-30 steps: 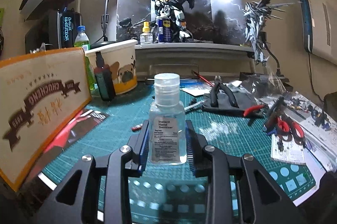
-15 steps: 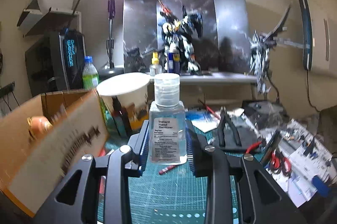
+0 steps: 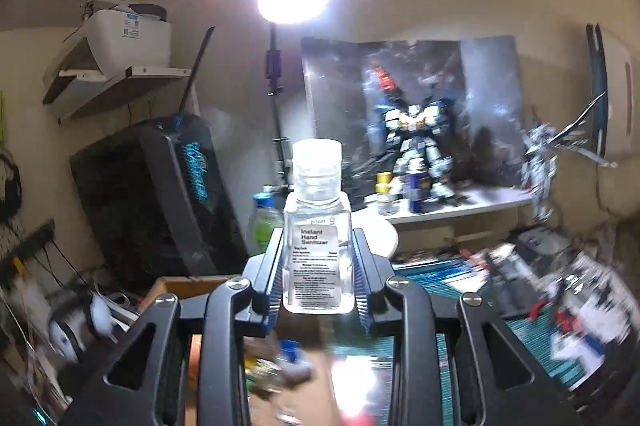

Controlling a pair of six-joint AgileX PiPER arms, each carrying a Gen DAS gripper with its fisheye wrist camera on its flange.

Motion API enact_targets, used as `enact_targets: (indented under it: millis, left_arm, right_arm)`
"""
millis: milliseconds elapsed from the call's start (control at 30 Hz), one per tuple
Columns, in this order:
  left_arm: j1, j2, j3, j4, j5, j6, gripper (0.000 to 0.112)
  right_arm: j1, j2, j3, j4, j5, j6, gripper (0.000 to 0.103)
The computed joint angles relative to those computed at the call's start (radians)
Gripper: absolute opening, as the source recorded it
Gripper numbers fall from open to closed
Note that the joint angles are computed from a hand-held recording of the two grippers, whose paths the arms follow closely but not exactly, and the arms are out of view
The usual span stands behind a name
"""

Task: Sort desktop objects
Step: 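Carry the sanitizer bottle with the left tool down into the cardboard box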

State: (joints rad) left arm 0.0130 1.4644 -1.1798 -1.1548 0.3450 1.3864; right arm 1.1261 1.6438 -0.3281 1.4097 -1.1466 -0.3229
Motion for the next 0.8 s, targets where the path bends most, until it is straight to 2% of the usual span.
enact_targets:
  millis: [67, 233, 367, 467, 600, 667, 733, 800]
  left_arm:
    - [0.071, 0.099, -0.107, 0.034, 0.101, -0.014, 0.031]
    - [0.131, 0.412, -0.419, 0.138, 0.266, -0.158, 0.031]
    - [0.127, 0.604, -0.61, 0.208, 0.342, -0.275, 0.031]
    - [0.104, 0.695, -0.673, 0.236, 0.338, -0.317, 0.031]
    - [0.085, 0.801, -0.781, 0.324, 0.341, -0.488, 0.031]
    - [0.068, 0.84, -0.811, 0.367, 0.311, -0.522, 0.031]
    - [0.06, 0.861, -0.812, 0.357, 0.28, -0.492, 0.031]
    - [0.055, 0.84, -0.742, 0.275, 0.223, -0.392, 0.031]
  right_arm:
    - [-0.022, 0.017, -0.013, -0.034, 0.012, 0.004, 0.094]
    - [-0.086, 0.054, -0.052, -0.107, 0.05, 0.005, 0.094]
    - [-0.114, 0.065, -0.098, -0.111, 0.07, -0.053, 0.094]
    - [-0.119, 0.072, -0.131, -0.091, 0.066, -0.112, 0.094]
    - [-0.143, 0.081, -0.155, -0.077, 0.069, -0.14, 0.094]
    - [-0.165, 0.085, -0.163, -0.084, 0.084, -0.134, 0.094]
    - [-0.181, 0.088, -0.172, -0.089, 0.096, -0.138, 0.094]
    - [-0.182, 0.091, -0.181, -0.085, 0.096, -0.157, 0.094]
